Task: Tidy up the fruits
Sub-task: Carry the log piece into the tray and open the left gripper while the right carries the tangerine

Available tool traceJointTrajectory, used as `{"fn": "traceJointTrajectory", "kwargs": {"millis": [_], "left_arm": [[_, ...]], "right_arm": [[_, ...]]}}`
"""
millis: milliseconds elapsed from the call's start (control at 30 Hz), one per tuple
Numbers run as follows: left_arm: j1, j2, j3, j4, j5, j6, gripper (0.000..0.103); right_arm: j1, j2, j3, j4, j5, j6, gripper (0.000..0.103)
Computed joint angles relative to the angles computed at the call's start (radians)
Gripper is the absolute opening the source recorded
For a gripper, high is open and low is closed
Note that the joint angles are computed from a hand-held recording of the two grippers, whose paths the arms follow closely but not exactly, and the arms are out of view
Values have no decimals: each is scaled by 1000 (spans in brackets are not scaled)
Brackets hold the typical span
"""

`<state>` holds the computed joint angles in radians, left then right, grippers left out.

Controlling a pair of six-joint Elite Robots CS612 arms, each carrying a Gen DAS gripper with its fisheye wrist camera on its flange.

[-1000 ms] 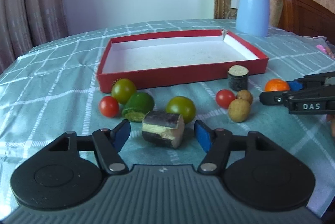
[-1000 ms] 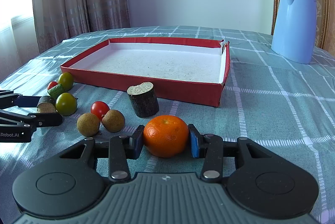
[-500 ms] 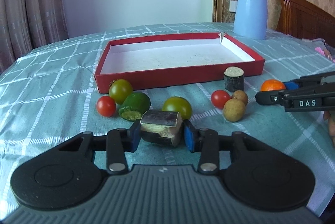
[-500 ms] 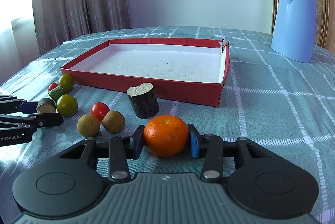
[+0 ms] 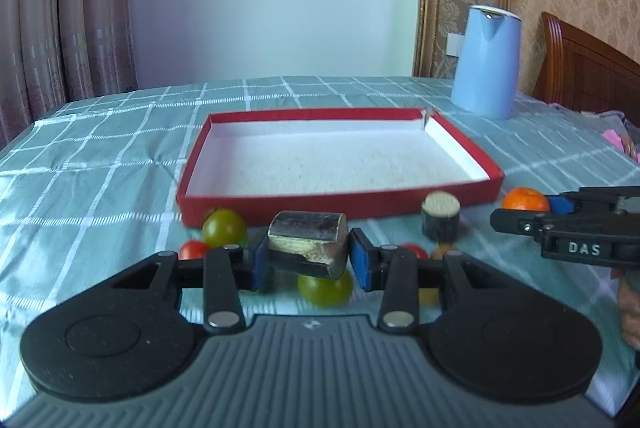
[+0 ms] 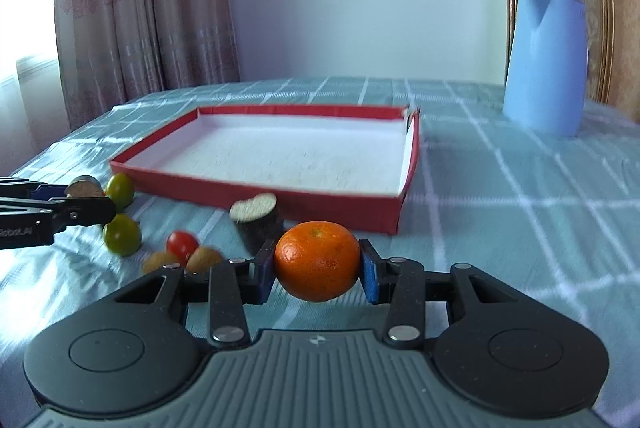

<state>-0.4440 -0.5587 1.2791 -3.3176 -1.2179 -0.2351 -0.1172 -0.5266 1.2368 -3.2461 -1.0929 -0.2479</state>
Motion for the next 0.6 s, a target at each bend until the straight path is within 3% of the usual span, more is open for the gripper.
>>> {"fn": "traceJointTrajectory", "kwargs": {"millis": [133, 267, 467, 600], "left_arm": [[3, 26, -67, 28, 20, 6, 38], [5, 65, -156, 80, 81, 4, 38], [25, 125, -304, 253, 114, -77, 38], [35, 159, -383, 373, 119, -117, 38]], "right_arm": [[12, 24, -68, -14, -31, 15, 41], [37, 76, -188, 21, -120, 12, 41], [62, 151, -356, 198, -196, 12, 41], [74, 180, -412, 254, -243, 0, 41]]}}
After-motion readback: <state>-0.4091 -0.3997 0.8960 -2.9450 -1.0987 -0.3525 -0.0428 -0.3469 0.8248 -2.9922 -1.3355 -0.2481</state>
